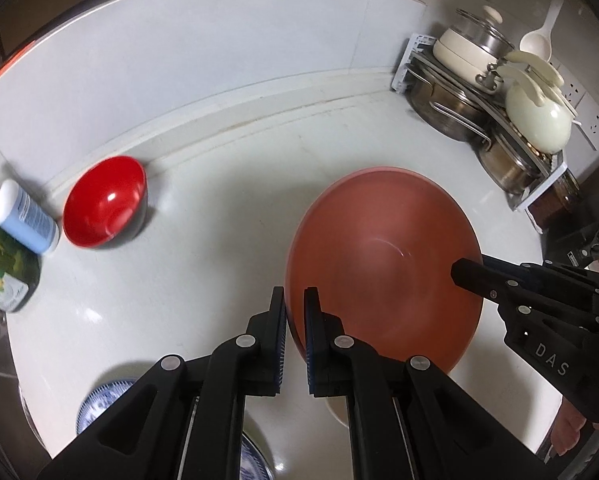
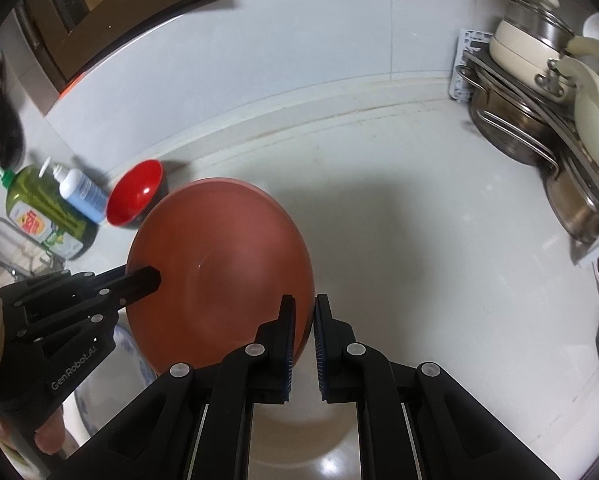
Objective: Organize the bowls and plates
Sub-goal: 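Lift the pink bowl with both tools and lower it into the beige bowl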
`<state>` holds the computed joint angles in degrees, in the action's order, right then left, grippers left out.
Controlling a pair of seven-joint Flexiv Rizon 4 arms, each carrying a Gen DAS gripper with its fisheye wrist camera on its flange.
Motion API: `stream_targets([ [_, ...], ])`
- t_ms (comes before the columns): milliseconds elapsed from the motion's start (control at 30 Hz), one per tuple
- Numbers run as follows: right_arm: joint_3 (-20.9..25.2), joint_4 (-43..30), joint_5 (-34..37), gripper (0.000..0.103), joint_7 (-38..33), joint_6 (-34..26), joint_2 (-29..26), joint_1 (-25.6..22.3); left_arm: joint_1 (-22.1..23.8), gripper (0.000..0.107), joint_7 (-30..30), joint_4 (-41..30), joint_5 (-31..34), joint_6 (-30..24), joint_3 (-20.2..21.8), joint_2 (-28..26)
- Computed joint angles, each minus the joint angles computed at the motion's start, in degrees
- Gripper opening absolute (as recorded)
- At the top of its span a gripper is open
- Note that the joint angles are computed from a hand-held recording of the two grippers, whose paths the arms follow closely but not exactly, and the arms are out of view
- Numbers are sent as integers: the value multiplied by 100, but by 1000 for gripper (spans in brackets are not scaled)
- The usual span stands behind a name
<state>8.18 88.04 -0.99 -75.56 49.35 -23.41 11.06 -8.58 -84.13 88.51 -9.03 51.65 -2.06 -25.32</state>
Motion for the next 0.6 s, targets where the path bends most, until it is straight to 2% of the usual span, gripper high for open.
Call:
stream_targets([
  [333, 65, 599, 222, 11, -306, 91, 414, -168, -163, 10, -440, 641, -36, 304, -10, 304],
  [600, 105, 799, 518, 11, -589, 3, 477, -259, -199, 12, -699, 832, -22, 203, -24, 294],
])
